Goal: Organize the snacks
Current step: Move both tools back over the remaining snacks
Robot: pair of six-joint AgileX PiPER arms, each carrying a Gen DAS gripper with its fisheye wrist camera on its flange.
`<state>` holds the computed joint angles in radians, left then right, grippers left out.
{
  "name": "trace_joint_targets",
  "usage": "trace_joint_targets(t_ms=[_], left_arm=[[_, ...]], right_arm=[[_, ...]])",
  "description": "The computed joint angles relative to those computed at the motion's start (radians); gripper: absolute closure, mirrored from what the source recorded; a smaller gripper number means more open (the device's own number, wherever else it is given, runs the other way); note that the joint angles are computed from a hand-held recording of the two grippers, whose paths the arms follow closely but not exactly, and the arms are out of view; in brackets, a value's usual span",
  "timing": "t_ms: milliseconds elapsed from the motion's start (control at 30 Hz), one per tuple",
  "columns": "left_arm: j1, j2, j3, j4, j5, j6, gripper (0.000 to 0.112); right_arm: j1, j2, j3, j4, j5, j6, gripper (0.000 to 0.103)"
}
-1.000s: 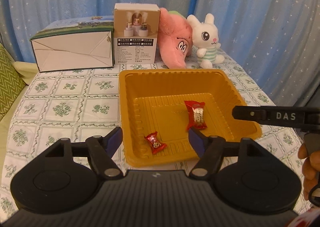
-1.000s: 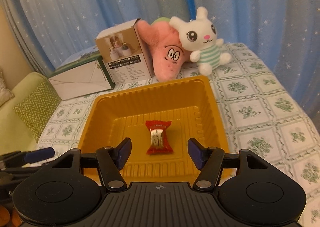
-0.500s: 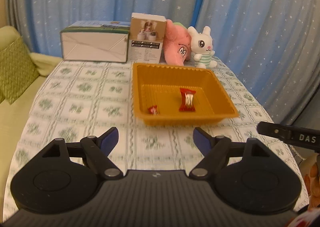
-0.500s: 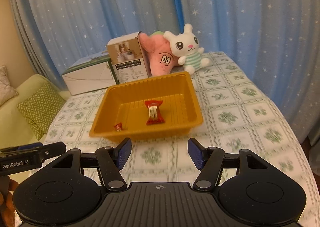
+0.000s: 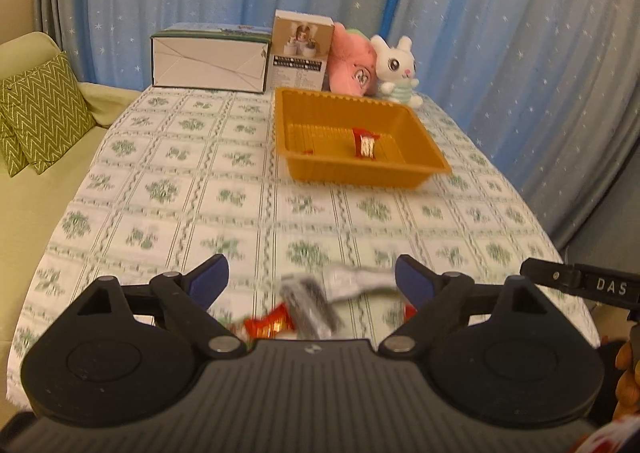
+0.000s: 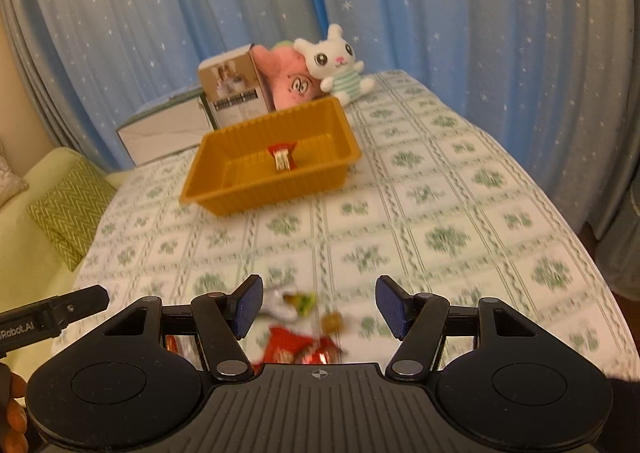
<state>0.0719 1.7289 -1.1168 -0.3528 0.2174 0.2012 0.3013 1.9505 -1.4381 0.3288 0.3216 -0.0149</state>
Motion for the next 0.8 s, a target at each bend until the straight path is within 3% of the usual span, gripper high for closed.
trace_joint_targets(t_ms=[300,800], left_arm=[[-0.032,-0.059,0.148,0.061,0.003,-0.053,0.023],[-0.038,-0.024,0.157,0.079,0.042,-0.038,0.023]], right_arm=[[0.013,-0.066,0.158,0.018,0.01,-0.052,0.041],[0.014,-0.059,0.208,-0.001,0.014,-0.029,0.041]])
